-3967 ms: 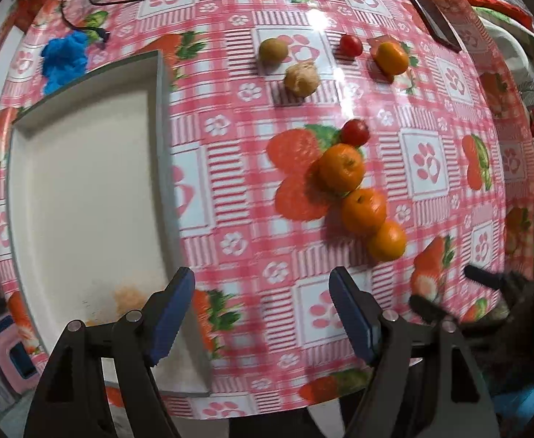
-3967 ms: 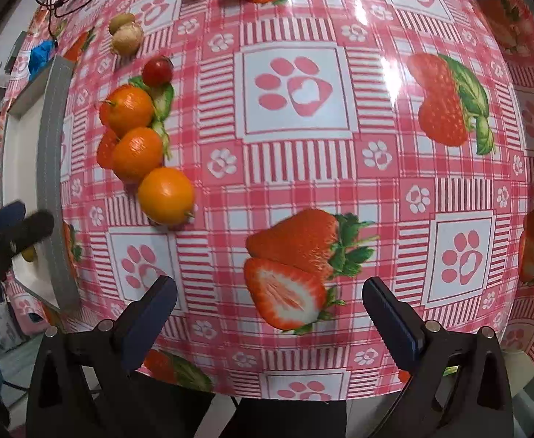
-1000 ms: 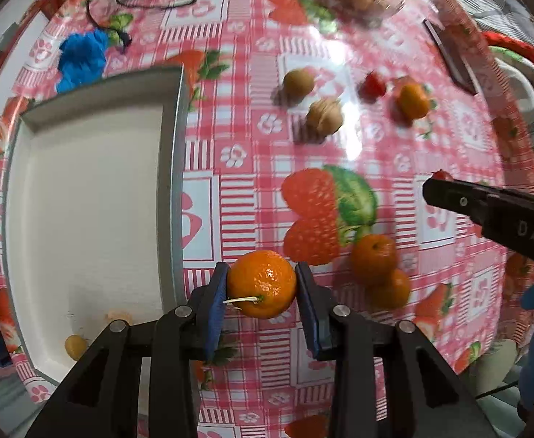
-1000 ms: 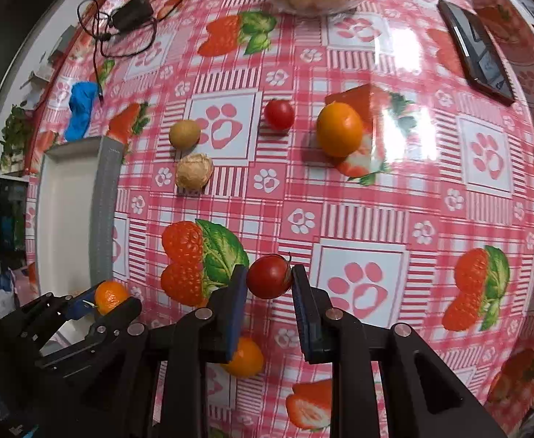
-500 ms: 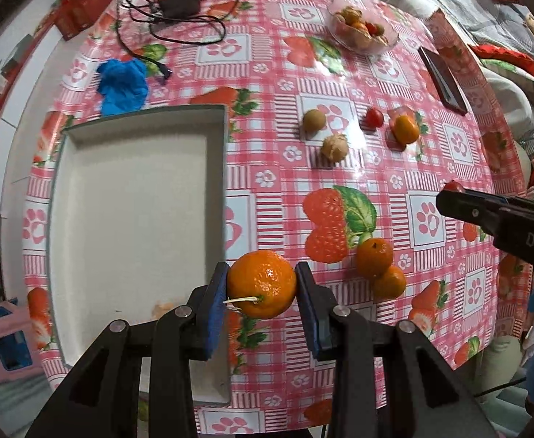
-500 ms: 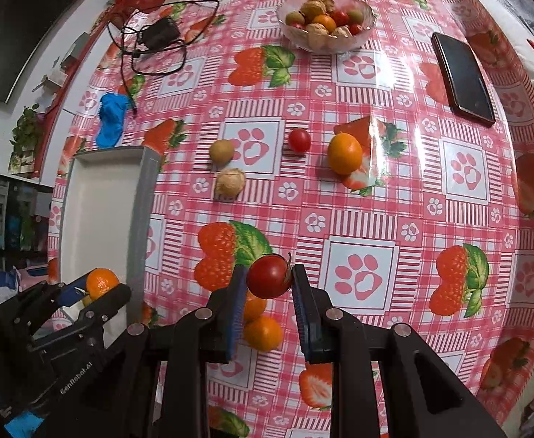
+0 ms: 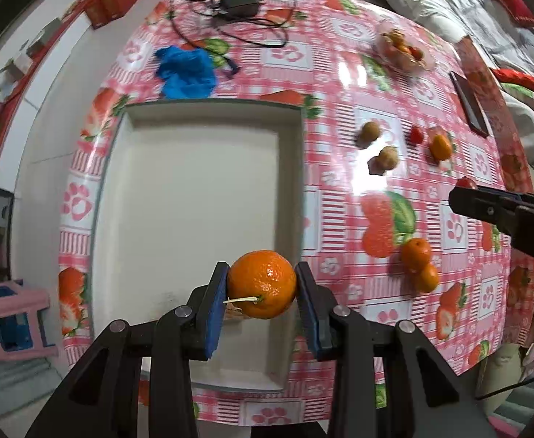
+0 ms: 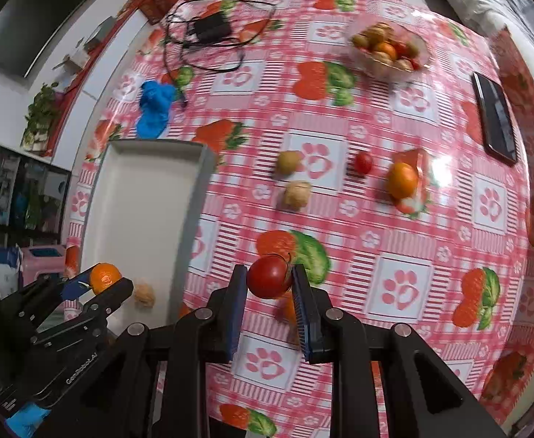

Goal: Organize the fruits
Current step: 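Carry the orange and cherry tomato in both grippers over the white tray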

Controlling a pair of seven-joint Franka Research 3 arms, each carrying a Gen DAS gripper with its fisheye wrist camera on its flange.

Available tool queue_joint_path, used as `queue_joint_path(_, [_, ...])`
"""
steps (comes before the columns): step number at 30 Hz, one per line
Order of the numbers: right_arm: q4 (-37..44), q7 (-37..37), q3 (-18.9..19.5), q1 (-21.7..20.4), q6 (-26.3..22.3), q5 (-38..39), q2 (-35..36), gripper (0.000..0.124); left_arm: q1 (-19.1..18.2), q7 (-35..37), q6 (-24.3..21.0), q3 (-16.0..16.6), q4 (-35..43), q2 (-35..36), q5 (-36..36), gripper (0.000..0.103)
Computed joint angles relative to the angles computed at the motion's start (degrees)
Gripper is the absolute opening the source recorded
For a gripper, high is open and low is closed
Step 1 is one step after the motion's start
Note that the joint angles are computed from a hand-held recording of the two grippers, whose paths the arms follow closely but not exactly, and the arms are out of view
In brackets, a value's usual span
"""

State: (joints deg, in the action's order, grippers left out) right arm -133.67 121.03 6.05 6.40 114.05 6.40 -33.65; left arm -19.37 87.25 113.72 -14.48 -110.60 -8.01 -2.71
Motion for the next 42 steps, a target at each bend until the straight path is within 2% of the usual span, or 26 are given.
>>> queue_joint_path(18, [9.0,-1.1,1.3,6.2,3.7,1.6,13.9,0.027,4.4,1.2,0.0,2.8,-2.7,-0.7,1.6,0.04])
queue_joint_path(27, [13.0,-2.0,1.1,9.1,4.8,2.8,20.7,0.027,6.0,1.4,-0.6,3.1,-3.2,1.0,2.9,0.04])
queue_joint_path(42, [14.1,-2.4,0.5,11.4,6.3,4.7,25.8,0.027,6.5,2.0,-0.5,2.6,-3.2,3.9,3.8,0.04])
